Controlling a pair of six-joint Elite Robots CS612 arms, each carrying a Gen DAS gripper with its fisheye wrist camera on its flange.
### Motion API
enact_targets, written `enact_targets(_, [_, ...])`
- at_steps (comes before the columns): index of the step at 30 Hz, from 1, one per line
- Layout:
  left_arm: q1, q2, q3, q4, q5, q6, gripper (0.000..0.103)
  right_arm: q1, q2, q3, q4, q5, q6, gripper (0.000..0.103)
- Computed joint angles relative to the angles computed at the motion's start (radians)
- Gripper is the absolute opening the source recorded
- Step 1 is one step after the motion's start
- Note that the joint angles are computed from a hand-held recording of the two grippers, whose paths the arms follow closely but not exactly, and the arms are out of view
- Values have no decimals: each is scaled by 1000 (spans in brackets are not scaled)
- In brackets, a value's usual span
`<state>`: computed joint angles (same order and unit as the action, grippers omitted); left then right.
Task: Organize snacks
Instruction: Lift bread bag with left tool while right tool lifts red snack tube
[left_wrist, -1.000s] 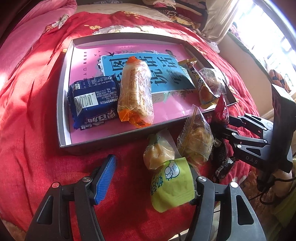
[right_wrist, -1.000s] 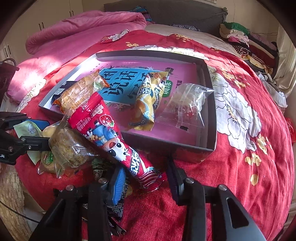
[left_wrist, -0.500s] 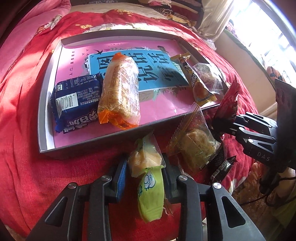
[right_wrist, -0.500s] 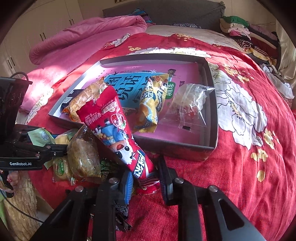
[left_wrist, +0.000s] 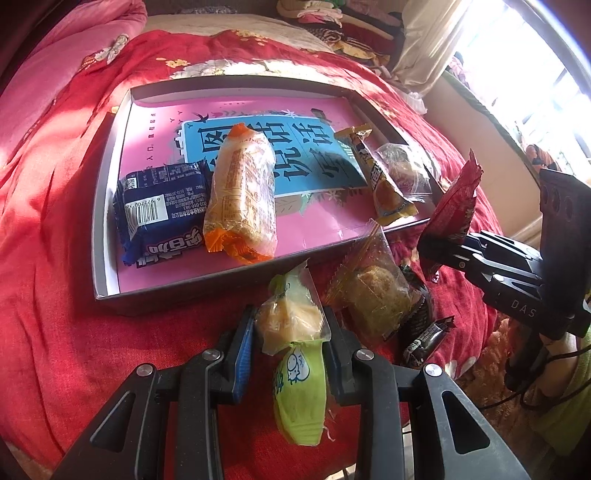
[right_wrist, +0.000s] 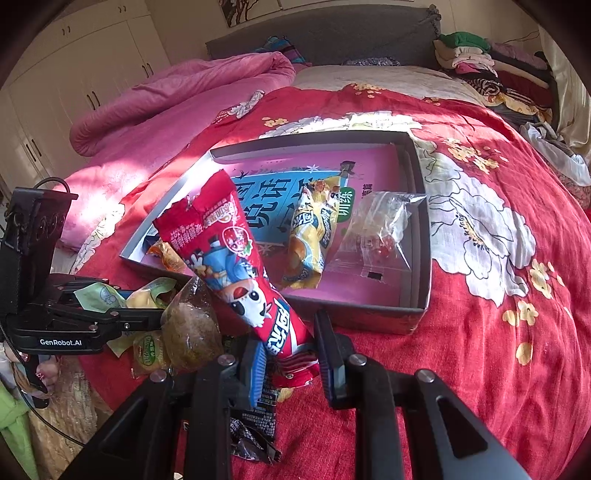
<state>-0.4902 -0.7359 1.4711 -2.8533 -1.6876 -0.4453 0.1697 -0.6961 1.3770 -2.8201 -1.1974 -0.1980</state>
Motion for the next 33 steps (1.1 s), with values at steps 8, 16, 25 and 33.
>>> enact_targets(8, [4, -10, 23, -70, 8, -25, 34, 0, -2, 5, -23, 20, -9, 25])
enact_targets(16, [4, -14, 31, -91, 10, -24, 34, 0, -3, 6, -24, 22, -13, 25])
enact_targets(25, [2, -19, 41, -148, 17, -14, 34, -3, -4, 12, -49, 35, -6, 25])
enact_targets(33, [2, -20, 46, -178, 24, -18, 34, -2, -5, 14, -62, 42, -9, 25])
